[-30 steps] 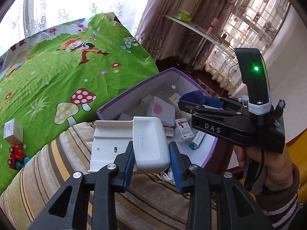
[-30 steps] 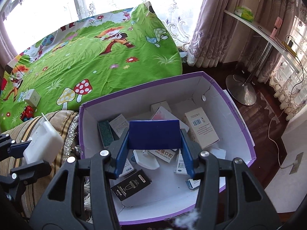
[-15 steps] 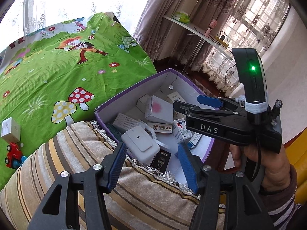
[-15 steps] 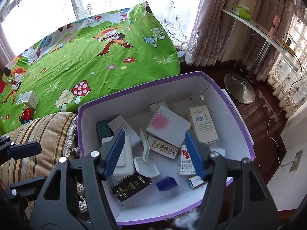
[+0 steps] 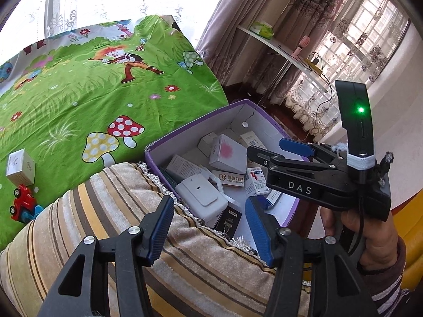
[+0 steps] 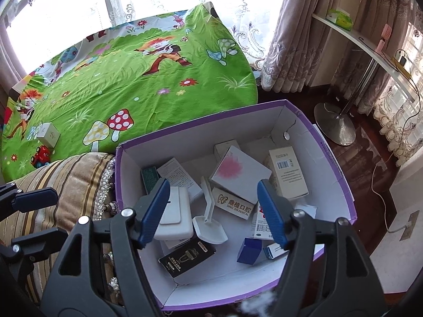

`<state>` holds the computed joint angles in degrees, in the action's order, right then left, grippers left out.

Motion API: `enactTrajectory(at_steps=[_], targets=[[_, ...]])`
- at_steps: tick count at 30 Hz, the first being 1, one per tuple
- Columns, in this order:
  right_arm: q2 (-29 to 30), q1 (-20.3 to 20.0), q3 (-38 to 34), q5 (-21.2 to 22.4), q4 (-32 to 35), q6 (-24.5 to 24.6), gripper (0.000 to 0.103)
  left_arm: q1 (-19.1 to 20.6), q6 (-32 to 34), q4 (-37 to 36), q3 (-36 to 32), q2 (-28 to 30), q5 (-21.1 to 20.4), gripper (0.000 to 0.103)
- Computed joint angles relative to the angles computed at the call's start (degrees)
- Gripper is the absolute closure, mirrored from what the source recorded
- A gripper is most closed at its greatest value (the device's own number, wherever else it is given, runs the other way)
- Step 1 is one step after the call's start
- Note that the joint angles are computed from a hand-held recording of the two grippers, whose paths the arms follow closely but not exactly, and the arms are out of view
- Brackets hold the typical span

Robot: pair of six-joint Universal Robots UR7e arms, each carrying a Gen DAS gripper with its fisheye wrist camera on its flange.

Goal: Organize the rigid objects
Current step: 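Carry both items over the purple box and open both tools to release them, then move both open tools back toward the red toy car and white cube box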

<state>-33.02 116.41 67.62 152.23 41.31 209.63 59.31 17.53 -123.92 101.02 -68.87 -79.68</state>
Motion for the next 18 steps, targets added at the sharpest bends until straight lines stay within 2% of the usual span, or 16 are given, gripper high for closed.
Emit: enactTrajectory(at_steps=[11, 15, 18], targets=[[0.7, 0.1, -1.0, -1.6, -0.1, -1.7, 0.03, 3.7, -3.2, 1.4, -3.9, 0.0, 1.5, 0.046], [0.6, 0.0, -0.7, -2.2, -0.4, -1.7, 0.029, 6.2, -5.0, 1.6, -7.0, 0.1, 4.7, 0.046], [0.7, -0.1, -0.9, -2.6, -0.4, -1.9, 0.029, 8.0, -5.9, 0.9, -9.9, 0.8, 10.3, 0.046]])
